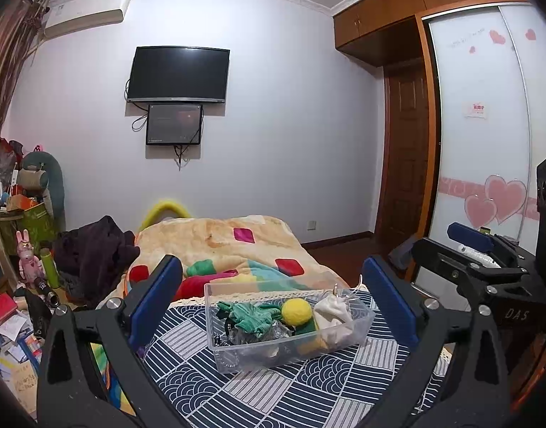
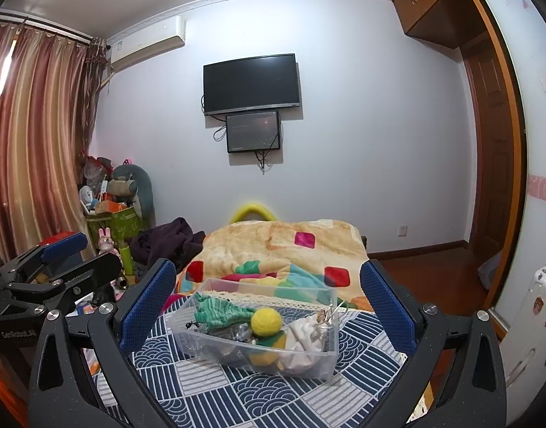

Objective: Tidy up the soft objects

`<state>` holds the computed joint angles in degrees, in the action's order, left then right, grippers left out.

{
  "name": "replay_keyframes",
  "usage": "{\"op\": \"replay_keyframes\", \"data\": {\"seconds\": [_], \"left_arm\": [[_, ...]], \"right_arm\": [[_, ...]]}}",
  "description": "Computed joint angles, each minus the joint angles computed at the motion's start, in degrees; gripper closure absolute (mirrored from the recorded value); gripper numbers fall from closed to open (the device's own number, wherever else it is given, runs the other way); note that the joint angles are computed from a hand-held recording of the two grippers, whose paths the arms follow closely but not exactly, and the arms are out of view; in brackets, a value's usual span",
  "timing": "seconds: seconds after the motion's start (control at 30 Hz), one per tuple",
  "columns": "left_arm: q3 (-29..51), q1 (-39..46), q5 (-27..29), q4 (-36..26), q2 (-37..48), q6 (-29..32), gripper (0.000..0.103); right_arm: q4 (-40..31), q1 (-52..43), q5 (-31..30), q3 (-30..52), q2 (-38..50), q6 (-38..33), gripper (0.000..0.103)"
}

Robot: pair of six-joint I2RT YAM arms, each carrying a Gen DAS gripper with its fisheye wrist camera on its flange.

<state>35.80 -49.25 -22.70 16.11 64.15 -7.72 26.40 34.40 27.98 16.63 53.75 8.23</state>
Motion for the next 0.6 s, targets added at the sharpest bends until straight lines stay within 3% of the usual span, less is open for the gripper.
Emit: {"op": "replay_keyframes", "data": {"seconds": [0.6], "left_arm": [[0.0, 0.5, 0.5, -0.1, -0.1, 0.1, 0.0]], "right_arm": [[-2.4, -1.2, -0.7, 0.0, -2.5, 0.1, 0.0]]}}
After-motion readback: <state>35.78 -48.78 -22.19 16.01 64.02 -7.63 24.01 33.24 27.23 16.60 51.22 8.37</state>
